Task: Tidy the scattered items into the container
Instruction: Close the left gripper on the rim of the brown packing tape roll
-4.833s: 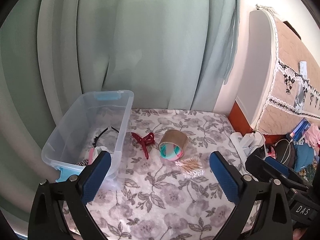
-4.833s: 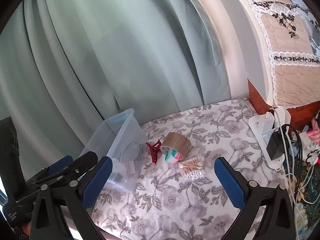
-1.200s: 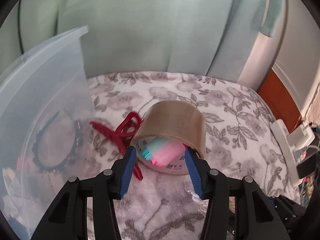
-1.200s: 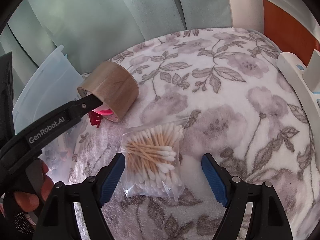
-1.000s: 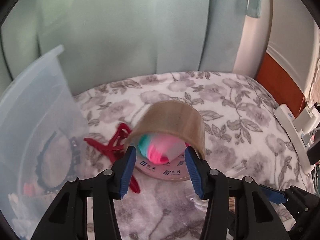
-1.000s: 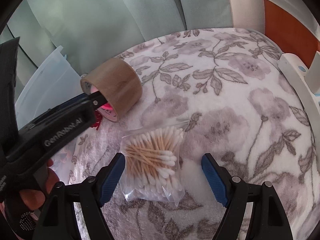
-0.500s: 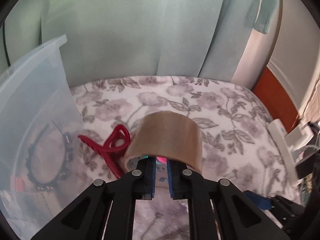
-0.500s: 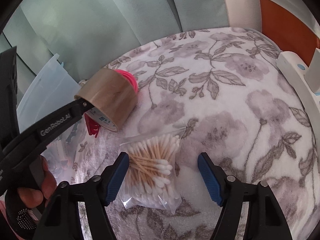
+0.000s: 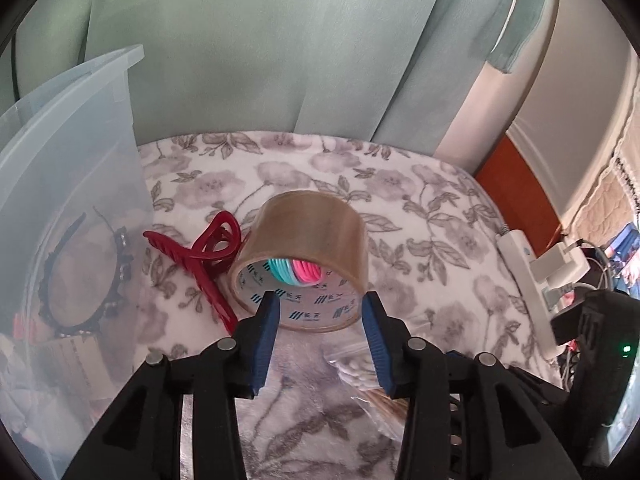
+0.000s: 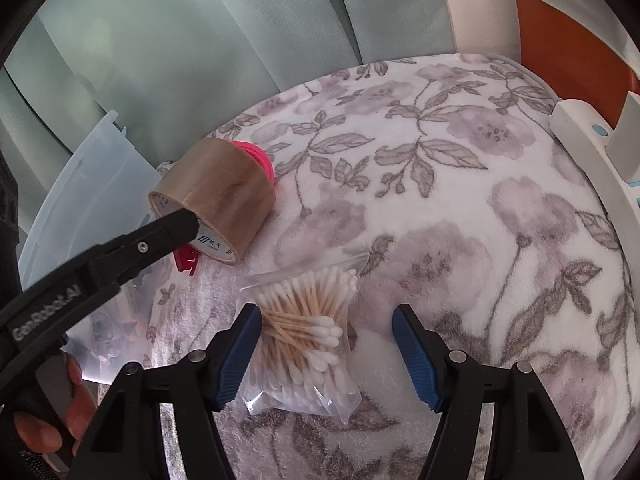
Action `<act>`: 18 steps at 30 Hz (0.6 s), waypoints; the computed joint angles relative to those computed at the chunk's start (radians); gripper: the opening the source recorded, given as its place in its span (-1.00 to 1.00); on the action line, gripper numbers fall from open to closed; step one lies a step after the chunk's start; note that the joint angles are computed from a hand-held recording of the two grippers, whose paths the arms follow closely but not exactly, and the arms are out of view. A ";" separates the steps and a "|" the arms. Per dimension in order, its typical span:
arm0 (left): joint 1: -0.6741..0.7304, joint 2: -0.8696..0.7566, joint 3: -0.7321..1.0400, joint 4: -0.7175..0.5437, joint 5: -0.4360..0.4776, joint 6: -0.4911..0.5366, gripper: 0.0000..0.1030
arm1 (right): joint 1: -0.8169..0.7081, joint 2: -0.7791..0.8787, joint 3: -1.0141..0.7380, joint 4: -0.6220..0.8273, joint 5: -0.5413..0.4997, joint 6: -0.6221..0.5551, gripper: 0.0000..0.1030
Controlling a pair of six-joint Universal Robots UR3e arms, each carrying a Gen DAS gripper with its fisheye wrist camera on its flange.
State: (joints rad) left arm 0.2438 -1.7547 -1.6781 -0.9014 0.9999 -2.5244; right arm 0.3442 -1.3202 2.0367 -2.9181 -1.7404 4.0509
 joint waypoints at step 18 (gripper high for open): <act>-0.051 -0.119 0.141 -0.034 -0.016 -0.163 -0.23 | 0.076 0.070 -0.137 0.144 -0.094 -0.067 0.49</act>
